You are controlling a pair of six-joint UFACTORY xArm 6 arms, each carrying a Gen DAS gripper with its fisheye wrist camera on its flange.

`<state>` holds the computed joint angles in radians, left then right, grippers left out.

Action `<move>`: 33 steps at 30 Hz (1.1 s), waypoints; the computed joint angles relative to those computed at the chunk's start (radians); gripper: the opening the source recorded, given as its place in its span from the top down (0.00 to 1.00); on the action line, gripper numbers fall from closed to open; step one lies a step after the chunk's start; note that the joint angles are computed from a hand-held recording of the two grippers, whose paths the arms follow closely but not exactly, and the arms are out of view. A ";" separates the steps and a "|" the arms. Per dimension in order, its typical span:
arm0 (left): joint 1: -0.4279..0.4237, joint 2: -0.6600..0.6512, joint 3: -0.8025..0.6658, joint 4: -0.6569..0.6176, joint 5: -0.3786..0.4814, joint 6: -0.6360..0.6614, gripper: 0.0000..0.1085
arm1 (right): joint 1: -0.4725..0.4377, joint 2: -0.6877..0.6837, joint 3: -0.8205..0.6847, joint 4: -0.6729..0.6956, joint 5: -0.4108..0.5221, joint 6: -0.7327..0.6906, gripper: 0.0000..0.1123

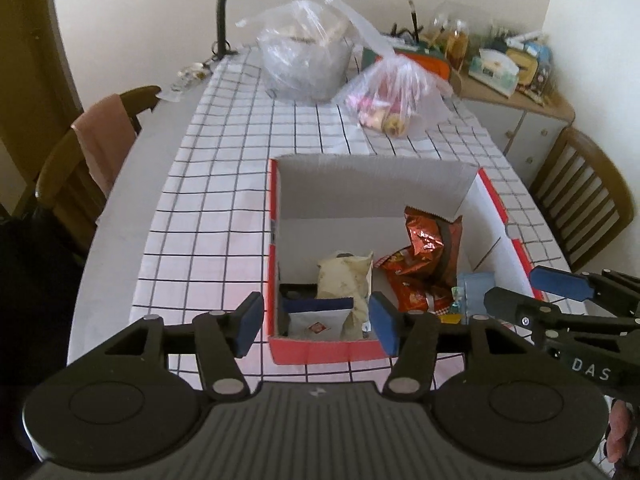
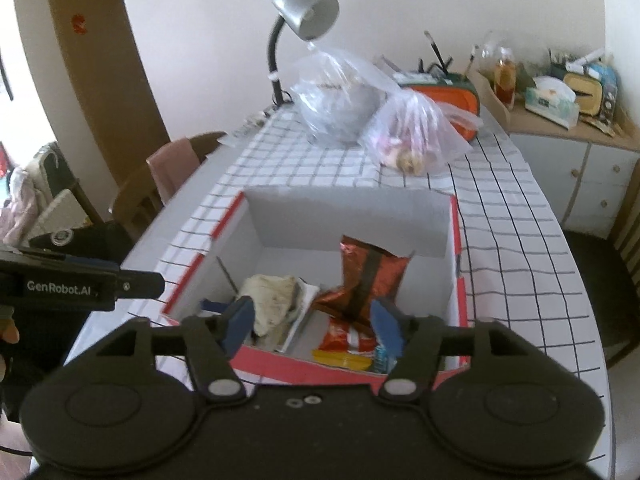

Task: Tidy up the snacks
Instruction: 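Open both grippers to drop the snacks into the box and lift out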

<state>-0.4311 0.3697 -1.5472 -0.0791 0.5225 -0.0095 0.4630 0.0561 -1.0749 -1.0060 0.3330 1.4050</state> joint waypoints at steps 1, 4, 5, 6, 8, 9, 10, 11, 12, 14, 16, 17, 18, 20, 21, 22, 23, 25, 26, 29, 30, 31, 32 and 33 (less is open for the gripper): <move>0.004 -0.018 0.020 -0.010 -0.007 0.005 0.47 | 0.006 -0.006 0.001 -0.011 -0.001 0.009 0.35; 0.014 -0.075 0.091 -0.018 -0.041 0.012 0.47 | 0.028 -0.024 0.002 -0.043 0.008 0.039 0.26; 0.017 -0.097 0.117 -0.018 -0.054 0.013 0.46 | 0.034 -0.028 0.003 -0.051 0.006 0.047 0.24; 0.019 -0.113 0.138 -0.019 -0.065 0.013 0.45 | 0.039 -0.032 0.003 -0.057 0.006 0.053 0.22; 0.023 -0.149 0.182 -0.035 -0.084 0.028 0.43 | 0.055 -0.040 0.005 -0.073 0.011 0.070 0.19; 0.025 -0.164 0.201 -0.037 -0.091 0.032 0.42 | 0.060 -0.043 0.005 -0.076 0.012 0.072 0.18; 0.026 -0.179 0.219 -0.036 -0.099 0.033 0.42 | 0.067 -0.049 0.008 -0.082 0.016 0.077 0.16; 0.027 -0.194 0.237 -0.036 -0.107 0.036 0.42 | 0.072 -0.053 0.011 -0.092 0.019 0.089 0.15; 0.030 -0.207 0.254 -0.039 -0.113 0.040 0.41 | 0.078 -0.058 0.014 -0.103 0.022 0.103 0.15; 0.033 -0.232 0.285 -0.050 -0.125 0.047 0.40 | 0.088 -0.071 0.026 -0.118 0.023 0.123 0.12; 0.035 -0.255 0.317 -0.066 -0.136 0.056 0.39 | 0.098 -0.083 0.038 -0.132 0.029 0.139 0.11; 0.036 -0.266 0.331 -0.071 -0.141 0.060 0.39 | 0.104 -0.088 0.044 -0.138 0.034 0.147 0.11; 0.037 -0.276 0.345 -0.074 -0.145 0.063 0.39 | 0.109 -0.093 0.051 -0.140 0.038 0.152 0.10; 0.038 -0.292 0.366 -0.080 -0.150 0.068 0.39 | 0.115 -0.102 0.066 -0.143 0.038 0.161 0.10; 0.038 -0.300 0.379 -0.083 -0.153 0.070 0.38 | 0.117 -0.105 0.073 -0.148 0.038 0.168 0.10; 0.039 -0.307 0.389 -0.090 -0.155 0.076 0.36 | 0.121 -0.110 0.082 -0.159 0.038 0.182 0.09; 0.039 -0.316 0.402 -0.093 -0.158 0.077 0.36 | 0.123 -0.115 0.091 -0.169 0.036 0.194 0.09; 0.040 -0.331 0.425 -0.099 -0.167 0.077 0.34 | 0.133 -0.122 0.106 -0.188 0.043 0.212 0.09; 0.041 -0.339 0.438 -0.109 -0.170 0.082 0.33 | 0.137 -0.122 0.110 -0.190 0.047 0.216 0.09; 0.043 -0.352 0.464 -0.141 -0.178 0.096 0.30 | 0.142 -0.121 0.125 -0.203 0.040 0.230 0.09; 0.043 -0.355 0.473 -0.146 -0.180 0.099 0.29 | 0.145 -0.119 0.129 -0.203 0.042 0.231 0.09; 0.043 -0.357 0.481 -0.144 -0.184 0.096 0.29 | 0.148 -0.117 0.134 -0.203 0.044 0.234 0.09; 0.044 -0.358 0.489 -0.147 -0.186 0.099 0.29 | 0.149 -0.115 0.138 -0.199 0.043 0.233 0.09; 0.045 -0.358 0.495 -0.148 -0.188 0.099 0.29 | 0.151 -0.113 0.144 -0.191 0.041 0.232 0.09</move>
